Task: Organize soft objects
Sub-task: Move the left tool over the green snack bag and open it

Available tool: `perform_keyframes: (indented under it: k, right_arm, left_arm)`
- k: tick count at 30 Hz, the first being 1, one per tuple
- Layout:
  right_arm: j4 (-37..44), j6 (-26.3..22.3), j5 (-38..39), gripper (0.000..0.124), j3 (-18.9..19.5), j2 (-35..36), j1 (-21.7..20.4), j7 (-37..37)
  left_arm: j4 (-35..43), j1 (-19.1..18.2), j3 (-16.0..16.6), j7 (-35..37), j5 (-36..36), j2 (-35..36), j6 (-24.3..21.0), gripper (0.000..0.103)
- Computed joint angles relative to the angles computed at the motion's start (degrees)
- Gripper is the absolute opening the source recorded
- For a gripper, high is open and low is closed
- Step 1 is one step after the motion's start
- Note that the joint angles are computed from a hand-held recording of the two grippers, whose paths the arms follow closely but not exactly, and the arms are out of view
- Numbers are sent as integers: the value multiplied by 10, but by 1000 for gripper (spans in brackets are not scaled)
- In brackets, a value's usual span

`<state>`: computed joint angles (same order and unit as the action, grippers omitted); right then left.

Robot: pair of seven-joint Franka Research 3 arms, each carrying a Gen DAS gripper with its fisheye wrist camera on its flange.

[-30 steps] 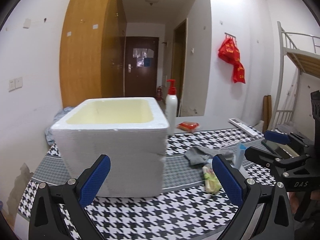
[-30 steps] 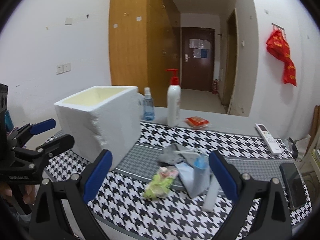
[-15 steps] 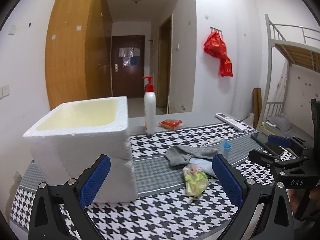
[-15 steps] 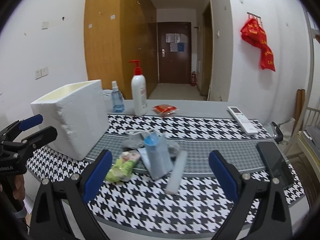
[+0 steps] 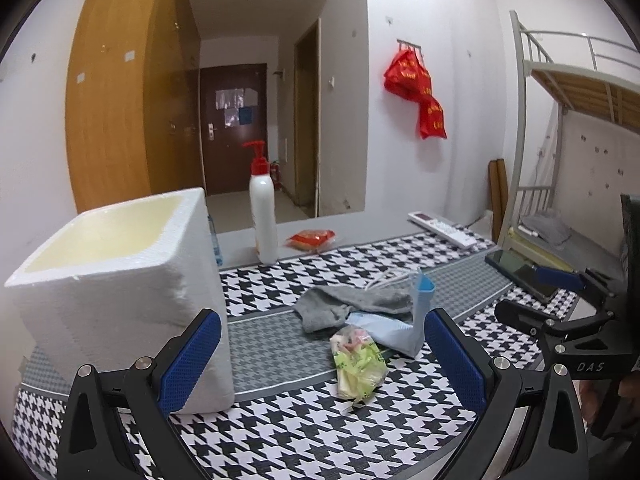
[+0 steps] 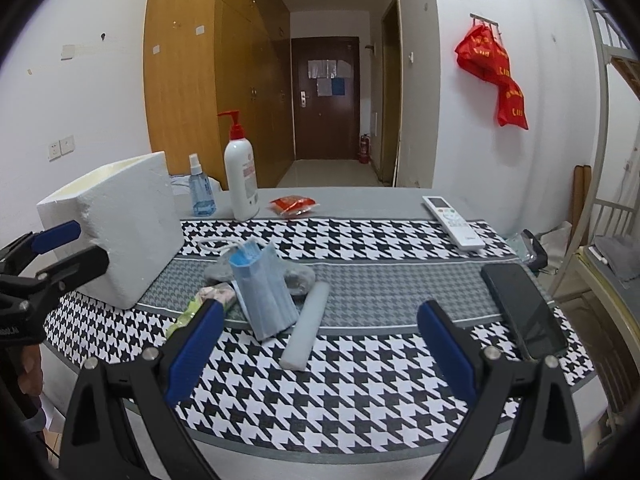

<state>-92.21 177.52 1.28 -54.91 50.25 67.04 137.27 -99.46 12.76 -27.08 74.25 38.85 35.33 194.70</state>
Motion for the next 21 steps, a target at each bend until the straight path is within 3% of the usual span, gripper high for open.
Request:
perform_keyframes:
  k: [10, 21]
  right_arm:
    - [35, -18, -18, 99, 72, -6, -71, -7]
    - [76, -53, -80, 99, 155, -16, -148, 8]
  left_arm:
    - [45, 10, -51, 80, -36, 48, -76, 102]
    - [100, -13, -58, 164, -115, 90, -155, 102]
